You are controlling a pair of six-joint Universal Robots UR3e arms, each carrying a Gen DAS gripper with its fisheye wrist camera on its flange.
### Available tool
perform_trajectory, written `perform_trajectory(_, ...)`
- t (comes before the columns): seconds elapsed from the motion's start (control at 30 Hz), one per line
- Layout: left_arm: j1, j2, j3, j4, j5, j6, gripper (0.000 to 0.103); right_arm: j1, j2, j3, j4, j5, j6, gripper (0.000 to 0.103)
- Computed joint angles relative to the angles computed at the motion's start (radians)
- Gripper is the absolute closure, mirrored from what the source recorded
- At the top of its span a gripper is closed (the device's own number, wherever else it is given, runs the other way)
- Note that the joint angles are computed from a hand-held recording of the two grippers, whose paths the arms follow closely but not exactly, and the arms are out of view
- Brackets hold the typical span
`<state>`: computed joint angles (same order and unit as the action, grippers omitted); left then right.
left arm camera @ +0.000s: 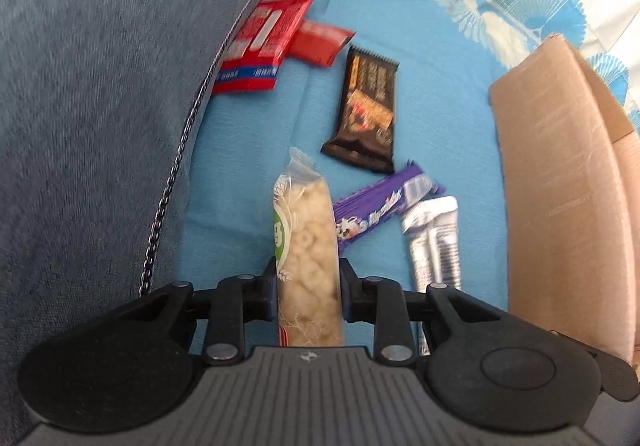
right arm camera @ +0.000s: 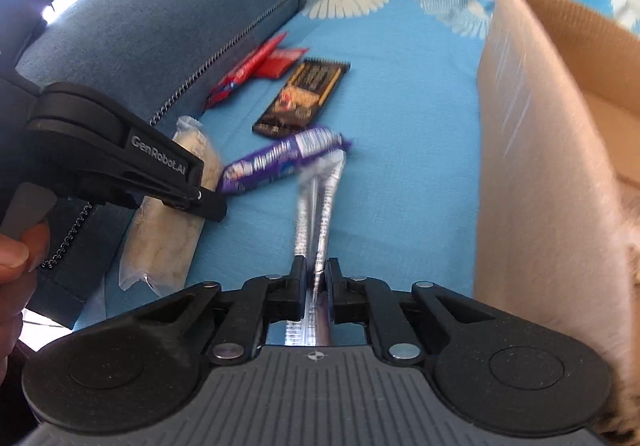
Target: Organize snacks
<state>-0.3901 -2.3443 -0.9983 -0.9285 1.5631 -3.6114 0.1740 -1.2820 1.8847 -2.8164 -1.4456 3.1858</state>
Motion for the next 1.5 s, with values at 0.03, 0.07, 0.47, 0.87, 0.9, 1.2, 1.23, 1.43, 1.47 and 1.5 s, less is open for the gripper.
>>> perform_trajectory(0.03, -0.004, 0.006, -0.009, 0.017, 0.006, -0.002, 0.072, -0.001, -0.008, 0.009, -0.017, 0.000, 0.000, 0.098)
perform_trajectory(0.07, -0.007, 0.012, -0.019, 0.033, 0.012, -0.005, 0.072, -0.002, -0.015, 0.016, -0.031, 0.000, -0.001, 0.100)
perform_trajectory(0.47, -0.008, 0.041, -0.055, 0.085, 0.006, -0.008, 0.072, 0.040, 0.049, -0.030, 0.001, -0.073, -0.024, 0.050)
perform_trajectory(0.87, -0.010, 0.066, -0.110, 0.172, 0.020, -0.016, 0.072, 0.028, 0.044, 0.015, -0.070, -0.063, 0.003, 0.084)
perform_trajectory(0.9, -0.012, 0.073, -0.124, 0.195, 0.025, -0.016, 0.072, 0.025, 0.034, 0.026, -0.092, -0.060, 0.004, 0.085)
perform_trajectory(1.2, -0.050, 0.120, -0.200, 0.355, 0.096, -0.018, 0.072, -0.010, -0.071, 0.144, -0.319, -0.029, -0.002, 0.085)
perform_trajectory(1.23, -0.056, 0.124, -0.206, 0.372, 0.104, -0.020, 0.072, -0.018, -0.081, 0.157, -0.343, -0.020, -0.005, 0.085)
perform_trajectory(1.43, -0.091, 0.144, -0.238, 0.482, 0.154, -0.029, 0.072, -0.097, -0.196, 0.192, -0.357, 0.058, -0.029, 0.085)
perform_trajectory(1.47, -0.097, 0.144, -0.240, 0.499, 0.162, -0.025, 0.072, -0.127, -0.228, 0.192, -0.349, 0.089, -0.037, 0.085)
perform_trajectory(1.5, -0.106, 0.144, -0.239, 0.514, 0.173, -0.019, 0.072, -0.160, -0.260, 0.193, -0.340, 0.121, -0.041, 0.085)
